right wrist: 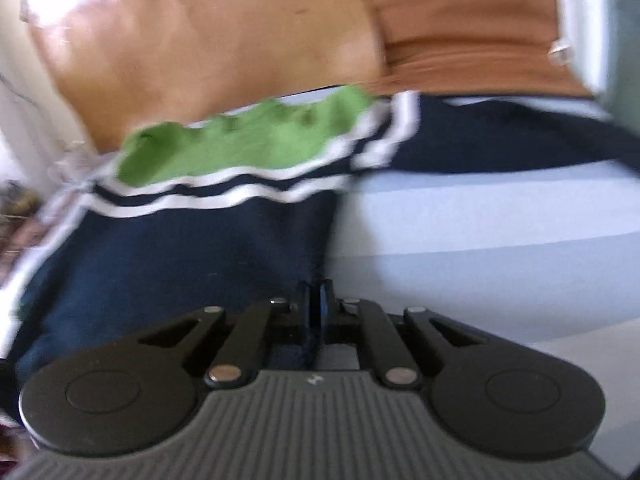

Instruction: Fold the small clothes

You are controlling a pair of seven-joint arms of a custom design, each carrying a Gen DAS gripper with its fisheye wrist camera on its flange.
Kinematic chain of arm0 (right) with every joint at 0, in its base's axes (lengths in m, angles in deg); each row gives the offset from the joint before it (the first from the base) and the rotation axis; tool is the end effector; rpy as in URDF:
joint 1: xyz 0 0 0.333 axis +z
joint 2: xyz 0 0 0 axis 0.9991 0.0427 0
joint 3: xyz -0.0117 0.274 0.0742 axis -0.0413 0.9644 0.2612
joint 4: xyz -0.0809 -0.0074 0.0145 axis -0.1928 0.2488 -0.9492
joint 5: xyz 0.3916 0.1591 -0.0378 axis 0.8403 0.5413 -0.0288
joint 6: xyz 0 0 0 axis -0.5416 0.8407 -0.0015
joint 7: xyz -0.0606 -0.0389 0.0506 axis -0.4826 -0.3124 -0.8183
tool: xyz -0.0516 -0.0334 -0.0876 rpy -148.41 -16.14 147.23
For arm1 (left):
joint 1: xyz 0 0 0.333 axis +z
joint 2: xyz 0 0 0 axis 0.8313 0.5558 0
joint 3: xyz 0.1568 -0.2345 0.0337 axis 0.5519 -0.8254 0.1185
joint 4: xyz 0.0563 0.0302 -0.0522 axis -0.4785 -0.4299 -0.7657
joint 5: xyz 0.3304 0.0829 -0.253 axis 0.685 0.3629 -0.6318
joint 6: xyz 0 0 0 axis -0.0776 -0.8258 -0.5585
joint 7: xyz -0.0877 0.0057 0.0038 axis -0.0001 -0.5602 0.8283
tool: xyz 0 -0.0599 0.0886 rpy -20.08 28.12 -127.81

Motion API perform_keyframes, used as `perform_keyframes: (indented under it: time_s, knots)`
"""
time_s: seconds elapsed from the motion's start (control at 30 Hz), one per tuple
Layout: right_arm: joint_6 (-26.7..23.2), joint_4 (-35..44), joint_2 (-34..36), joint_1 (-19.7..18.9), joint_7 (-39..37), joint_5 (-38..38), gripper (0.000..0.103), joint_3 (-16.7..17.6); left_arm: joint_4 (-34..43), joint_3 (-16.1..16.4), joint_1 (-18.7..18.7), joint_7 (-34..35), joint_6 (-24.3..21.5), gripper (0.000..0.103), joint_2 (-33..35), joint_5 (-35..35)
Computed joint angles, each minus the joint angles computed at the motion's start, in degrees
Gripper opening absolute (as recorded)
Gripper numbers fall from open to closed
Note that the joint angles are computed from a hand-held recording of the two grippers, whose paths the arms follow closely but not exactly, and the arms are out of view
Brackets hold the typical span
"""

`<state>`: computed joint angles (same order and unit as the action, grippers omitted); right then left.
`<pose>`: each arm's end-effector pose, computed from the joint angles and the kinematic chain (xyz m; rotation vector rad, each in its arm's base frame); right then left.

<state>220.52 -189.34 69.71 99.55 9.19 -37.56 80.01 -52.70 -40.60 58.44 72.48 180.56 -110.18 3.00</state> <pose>0.5754 0.0961 0.4360 -1.7362 1.6497 -0.3545 0.4685 0.0960 0.4501 -1.7726 2.2103 -0.8853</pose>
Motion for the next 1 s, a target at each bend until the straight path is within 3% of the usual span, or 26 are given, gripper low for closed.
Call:
perform_keyframes:
  time_s: [0.07,0.17,0.23,0.27,0.33,0.4,0.57,0.7,0.8,1.0]
  knots:
    - [0.67,-1.56,-1.10,-0.44,1.47,-2.91,0.009,0.37,0.96,-0.02,0.77,-0.24,-1.27,0.008,0.74,1.72]
    - [6.52,-5.77,-4.60,-0.57,3.93,-10.94,0.016,2.54,1.32,-0.25,1.10,0.67,-1.27,0.012,1.06,2.28]
    - [8.31,-6.97,-6.61,2.62,-1.99,-8.13,0.021,0.37,0.75,0.05,0.70,1.49,-0.74,0.016,0.46,1.17]
    - [7.68,-7.00,-7.75,6.62,-7.95,-2.50,0.021,-2.58,0.68,0.40,0.55,1.95,-0.77,0.021,0.42,0.56]
    - [-0.70,-4.47,-8.88,12.93,-19.92,9.35,0.021,-7.92,0.53,0.69,0.60,2.33,-0.62,0.023,0.43,-0.25]
    - [-9.63,-2.11,-8.95,14.19,-25.81,14.50,0.021,-8.97,0.23,0.87,0.97,2.48,-0.15,0.025,0.05,-0.68]
    - [-15.76,3.28,-5.18,12.72,-28.05,16.25,0.022,-5.24,-0.65,2.96,1.62,3.27,5.35,0.036,-1.22,-4.50]
    - [-19.58,9.16,0.01,11.22,-27.43,17.36,0.023,-1.89,1.07,3.88,2.33,0.11,9.53,0.043,1.78,-6.47]
    - [-21.29,13.60,4.36,10.25,-27.06,18.24,0.023,1.13,4.22,4.86,2.67,-2.10,8.65,0.049,5.89,-9.87]
    - [-21.19,18.18,9.12,8.99,-27.59,20.08,0.026,5.83,11.05,5.70,4.79,-0.54,0.58,0.055,13.98,-20.78]
